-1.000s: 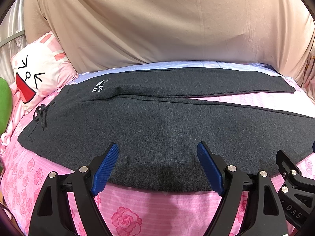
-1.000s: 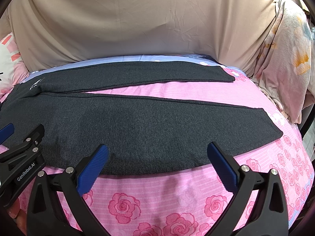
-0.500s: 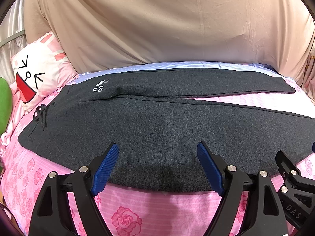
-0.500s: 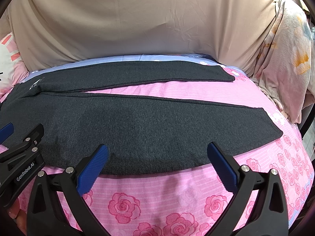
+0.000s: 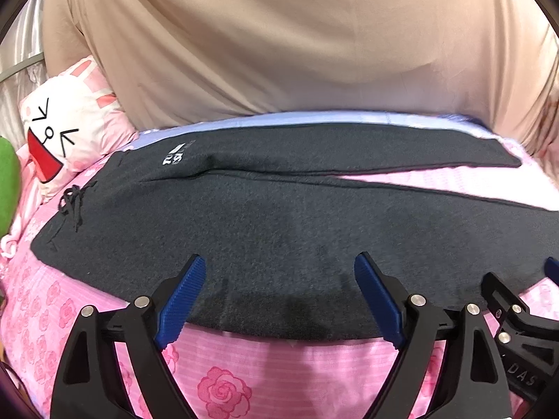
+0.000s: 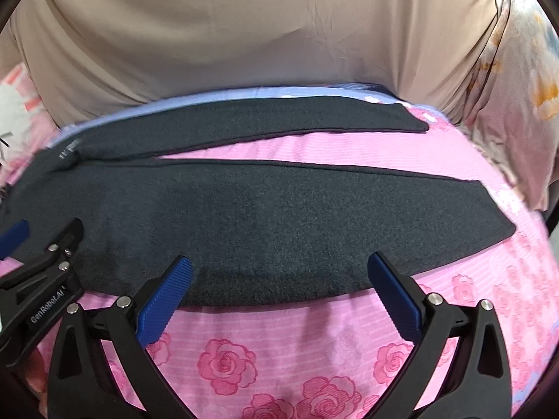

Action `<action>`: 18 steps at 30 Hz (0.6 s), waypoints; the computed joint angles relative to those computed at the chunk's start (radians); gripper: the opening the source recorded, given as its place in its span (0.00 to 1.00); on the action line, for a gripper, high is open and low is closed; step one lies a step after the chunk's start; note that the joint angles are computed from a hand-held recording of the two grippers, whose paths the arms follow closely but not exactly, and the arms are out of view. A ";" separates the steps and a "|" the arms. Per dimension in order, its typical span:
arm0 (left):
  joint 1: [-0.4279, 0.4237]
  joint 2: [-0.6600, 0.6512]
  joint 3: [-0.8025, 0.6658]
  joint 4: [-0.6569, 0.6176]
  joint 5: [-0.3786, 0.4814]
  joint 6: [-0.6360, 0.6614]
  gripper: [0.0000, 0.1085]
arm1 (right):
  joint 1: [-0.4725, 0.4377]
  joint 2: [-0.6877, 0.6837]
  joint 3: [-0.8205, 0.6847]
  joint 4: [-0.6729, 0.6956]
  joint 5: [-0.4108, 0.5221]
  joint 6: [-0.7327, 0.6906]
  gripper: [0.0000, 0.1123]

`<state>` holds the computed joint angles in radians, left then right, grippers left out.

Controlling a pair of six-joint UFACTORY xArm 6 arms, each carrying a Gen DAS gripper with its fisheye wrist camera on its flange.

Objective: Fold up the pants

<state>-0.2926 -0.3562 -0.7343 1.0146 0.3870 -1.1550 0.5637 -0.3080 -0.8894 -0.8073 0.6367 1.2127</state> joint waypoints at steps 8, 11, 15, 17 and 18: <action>0.161 -0.064 0.018 -0.298 -0.113 0.317 0.78 | -0.229 -0.078 0.005 -0.089 -0.068 -0.215 0.88; 0.261 -0.001 -0.089 -0.354 -0.116 0.386 0.78 | -0.390 0.001 -0.051 0.071 -0.187 -0.399 0.86; 0.367 0.198 -0.336 -0.284 -0.040 0.368 0.78 | -0.512 0.181 -0.207 0.383 -0.205 -0.683 0.61; 0.401 0.307 -0.460 -0.273 0.013 0.361 0.78 | -0.555 0.289 -0.309 0.454 -0.193 -0.752 0.60; 0.421 0.377 -0.538 -0.288 0.041 0.374 0.78 | -0.574 0.352 -0.374 0.508 -0.175 -0.807 0.60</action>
